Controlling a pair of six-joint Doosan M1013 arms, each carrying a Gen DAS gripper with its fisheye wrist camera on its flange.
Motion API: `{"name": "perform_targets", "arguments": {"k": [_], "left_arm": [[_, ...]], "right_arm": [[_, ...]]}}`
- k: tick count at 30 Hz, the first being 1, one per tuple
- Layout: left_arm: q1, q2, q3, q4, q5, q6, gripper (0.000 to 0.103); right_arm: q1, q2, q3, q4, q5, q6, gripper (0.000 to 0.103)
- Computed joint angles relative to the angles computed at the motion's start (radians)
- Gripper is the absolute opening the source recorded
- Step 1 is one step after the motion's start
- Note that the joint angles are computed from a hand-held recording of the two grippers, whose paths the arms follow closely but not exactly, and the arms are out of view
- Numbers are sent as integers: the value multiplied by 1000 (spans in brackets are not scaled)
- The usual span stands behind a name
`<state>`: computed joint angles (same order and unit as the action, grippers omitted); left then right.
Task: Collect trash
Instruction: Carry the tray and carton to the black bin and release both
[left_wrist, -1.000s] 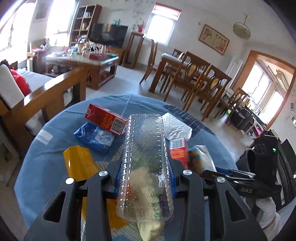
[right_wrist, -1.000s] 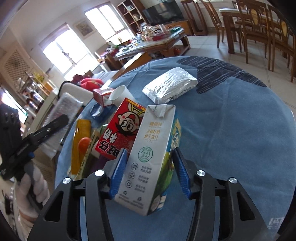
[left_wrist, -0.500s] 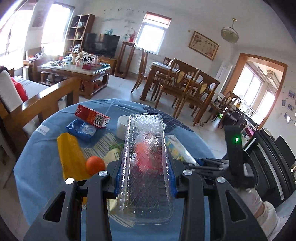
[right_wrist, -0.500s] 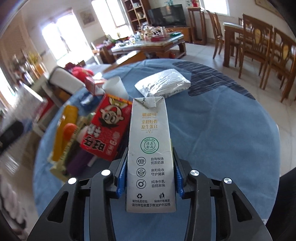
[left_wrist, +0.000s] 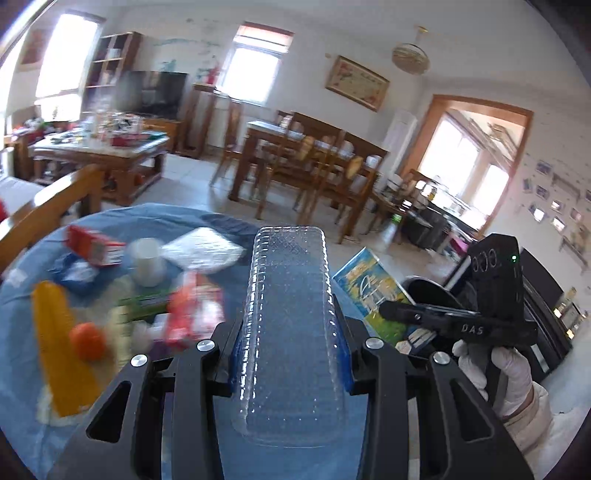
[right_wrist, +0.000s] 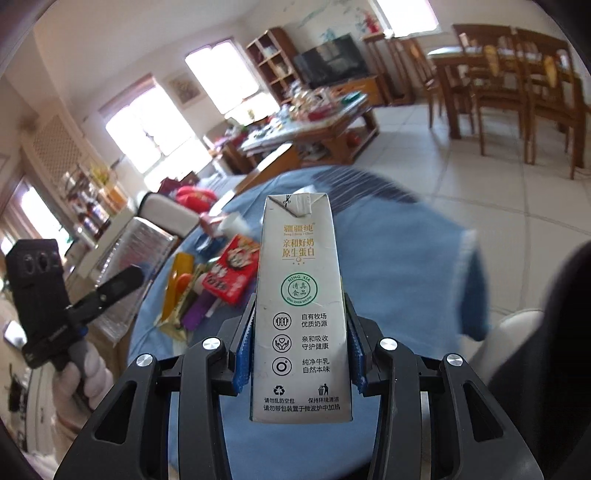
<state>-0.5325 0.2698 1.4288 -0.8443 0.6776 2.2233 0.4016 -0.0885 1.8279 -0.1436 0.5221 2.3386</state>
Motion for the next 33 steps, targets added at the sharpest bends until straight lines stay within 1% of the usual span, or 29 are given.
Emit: {"name": "perform_targets", "arguments": {"k": [2, 4, 8, 11, 13, 14, 15, 18, 22, 23, 27, 28, 29, 30, 31, 33], "left_arm": [[-19, 15, -16, -21, 25, 26, 38], [-41, 32, -37, -36, 50, 44, 38], [-98, 87, -96, -72, 128, 81, 38], [-140, 124, -136, -85, 180, 96, 38], [-168, 151, -163, -90, 214, 105, 38], [-185, 169, -183, -85, 234, 105, 38], [-200, 186, -201, -77, 250, 104, 38], [-244, 230, -250, -42, 290, 95, 38], [-288, 289, -314, 19, 325, 57, 38], [-294, 297, -324, 31, 331, 47, 38], [-320, 323, -356, 99, 340, 6, 38], [-323, 321, -353, 113, 339, 7, 38], [-330, 323, -354, 132, 335, 5, 38], [-333, 322, -352, 149, 327, 2, 38], [-336, 321, -348, 167, 320, 1, 39], [-337, 311, -333, 182, 306, 4, 41]], "right_arm": [[-5, -43, 32, -84, 11, 78, 41], [-8, -91, 67, -199, 36, 186, 41], [-28, -188, 142, -346, 110, 338, 41], [-55, -244, 188, -375, 167, 382, 41], [-76, -277, 218, -396, 239, 406, 41], [-85, -284, 228, -397, 273, 408, 41], [-106, -293, 240, -374, 306, 389, 41], [-169, -311, 274, -291, 339, 329, 41], [-224, -322, 306, -224, 362, 255, 41], [-230, -323, 310, -218, 366, 243, 41], [-200, -307, 308, -259, 391, 265, 41], [-209, -305, 321, -263, 376, 259, 41], [-210, -303, 321, -270, 380, 254, 41], [-189, -290, 318, -292, 391, 281, 41], [-179, -285, 319, -305, 394, 294, 41], [-174, -276, 319, -311, 387, 296, 41]]}}
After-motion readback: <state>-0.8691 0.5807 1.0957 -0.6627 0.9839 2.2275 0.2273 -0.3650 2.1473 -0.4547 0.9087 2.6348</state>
